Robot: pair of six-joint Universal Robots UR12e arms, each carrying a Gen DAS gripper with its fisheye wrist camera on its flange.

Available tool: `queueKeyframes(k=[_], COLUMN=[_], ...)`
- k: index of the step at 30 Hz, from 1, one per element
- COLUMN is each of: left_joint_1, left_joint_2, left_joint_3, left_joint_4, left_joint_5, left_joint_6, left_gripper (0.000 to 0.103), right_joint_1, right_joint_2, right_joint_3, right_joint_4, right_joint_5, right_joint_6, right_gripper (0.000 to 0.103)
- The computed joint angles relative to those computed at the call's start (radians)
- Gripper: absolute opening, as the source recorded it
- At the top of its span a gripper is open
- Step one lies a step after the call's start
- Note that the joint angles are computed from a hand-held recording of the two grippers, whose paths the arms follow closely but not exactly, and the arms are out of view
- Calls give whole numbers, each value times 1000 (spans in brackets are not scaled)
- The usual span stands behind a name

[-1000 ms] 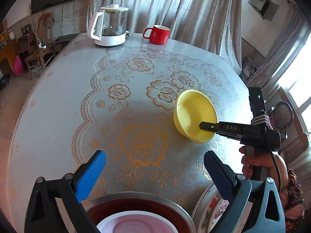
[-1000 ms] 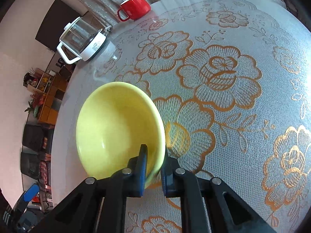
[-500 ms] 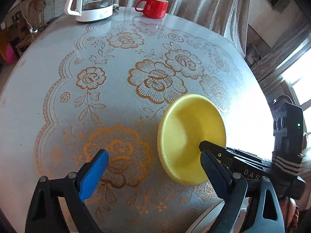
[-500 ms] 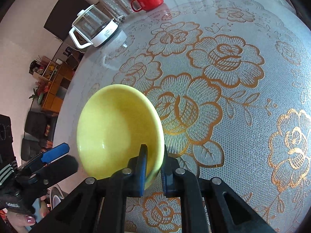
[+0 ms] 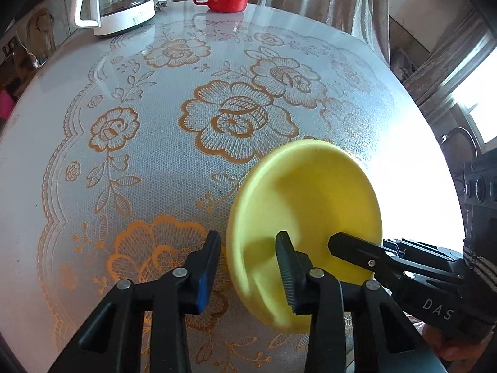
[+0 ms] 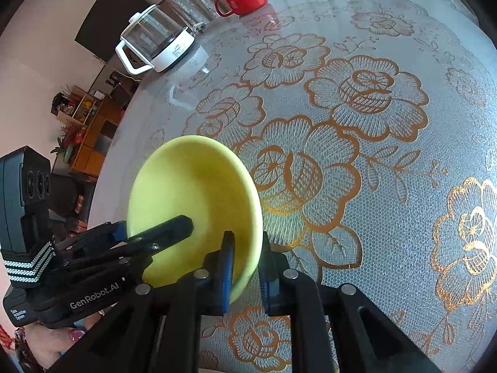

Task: Organize plates and bowls
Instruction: 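Lift the yellow bowl and carry it over the steel bowl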

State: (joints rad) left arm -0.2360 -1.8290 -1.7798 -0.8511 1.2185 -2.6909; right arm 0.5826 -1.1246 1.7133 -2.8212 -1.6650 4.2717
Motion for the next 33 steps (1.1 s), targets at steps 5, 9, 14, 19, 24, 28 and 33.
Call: queueKeyframes(k=[5,9,14,19,24,28,33], left_joint_1=[-1,12,28,52,75,99,136], left_joint_2=[7,17,39,64,94,123,161], left_joint_3=[-7,-11,-26,-41,-64,-87,-117], left_joint_4=[0,-22,-37,-53,-64,-73,-82], left_joint_5=[4,-13,-32,-68,-101,-132,-176], left_joint_6=[34,53,72,88,98,107,119], left_gripper=[26,25,25,25,25,24,25], right_joint_1=[4,9,19,35,57,75,101], right_joint_2=[2,1,-7,-15,-19,-19,-17], right_joint_3=[-6,2,5,5,1,-8,-21], right_joint_4=[7,-12,-14,-21,-26,-32,-47], right_joint_5=[-13,-13,-31,-56,-87,-112,-142], right_joint_6=[12,29,32,41,47,52,52], right_gripper=[14,14,14,14,14,14,14])
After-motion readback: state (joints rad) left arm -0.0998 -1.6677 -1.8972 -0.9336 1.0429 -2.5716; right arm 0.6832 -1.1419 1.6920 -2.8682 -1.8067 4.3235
